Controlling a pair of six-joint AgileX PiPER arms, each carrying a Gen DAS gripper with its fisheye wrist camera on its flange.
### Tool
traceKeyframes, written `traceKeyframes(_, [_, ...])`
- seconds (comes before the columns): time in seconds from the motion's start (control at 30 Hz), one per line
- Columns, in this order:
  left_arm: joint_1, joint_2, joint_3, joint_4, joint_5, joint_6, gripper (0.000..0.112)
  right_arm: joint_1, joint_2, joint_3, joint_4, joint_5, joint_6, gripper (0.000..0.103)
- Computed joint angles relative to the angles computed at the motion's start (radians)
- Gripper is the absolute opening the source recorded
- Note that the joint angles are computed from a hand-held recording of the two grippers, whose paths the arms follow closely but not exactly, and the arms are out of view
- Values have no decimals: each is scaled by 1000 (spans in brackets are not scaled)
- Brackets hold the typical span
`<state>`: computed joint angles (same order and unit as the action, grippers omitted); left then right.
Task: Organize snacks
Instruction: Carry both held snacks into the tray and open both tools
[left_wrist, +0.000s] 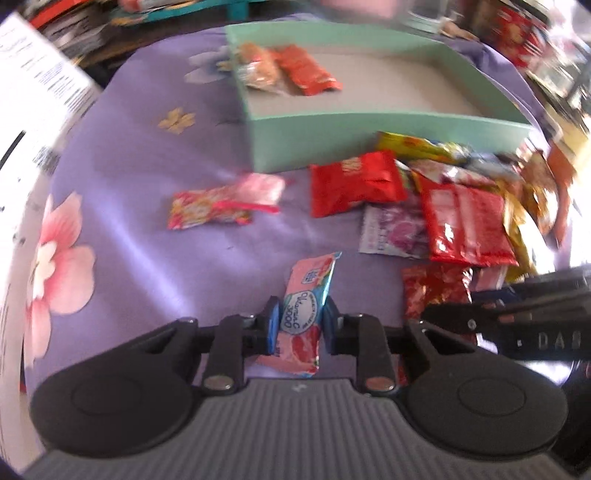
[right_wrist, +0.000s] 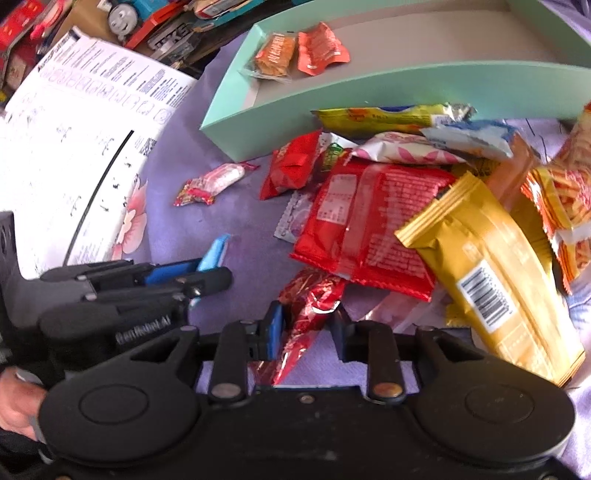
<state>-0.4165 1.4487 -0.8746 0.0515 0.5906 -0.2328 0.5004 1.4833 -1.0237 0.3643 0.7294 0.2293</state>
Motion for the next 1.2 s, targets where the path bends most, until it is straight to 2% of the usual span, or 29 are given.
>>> traceKeyframes(0.13, [10, -46, 7, 14, 16, -33, 20, 15, -13, -12, -5, -3, -14, 22])
traceKeyframes(0.3, [20, -74, -18, 20, 65, -72, 21, 13, -27, -37, 68, 20, -86, 17])
traceKeyframes(0.47, [27, -93, -45, 14, 79, -79, 20, 38, -32, -90, 1, 9, -37, 16])
traceKeyframes(0.7, [43, -62, -151, 1, 92, -63, 20, -40, -3, -187, -46, 26, 1, 16])
traceKeyframes(0.9, [38, 59, -357, 47, 116, -73, 20, -125, 83, -354, -71, 50, -19, 16])
traceKeyframes(1.03, [53, 197, -557, 39, 159, -46, 20, -162, 216, -560, -108, 93, -8, 16])
traceKeyframes(1.2, [51, 374, -769, 64, 232, -49, 20, -191, 430, -835, -92, 211, -22, 16])
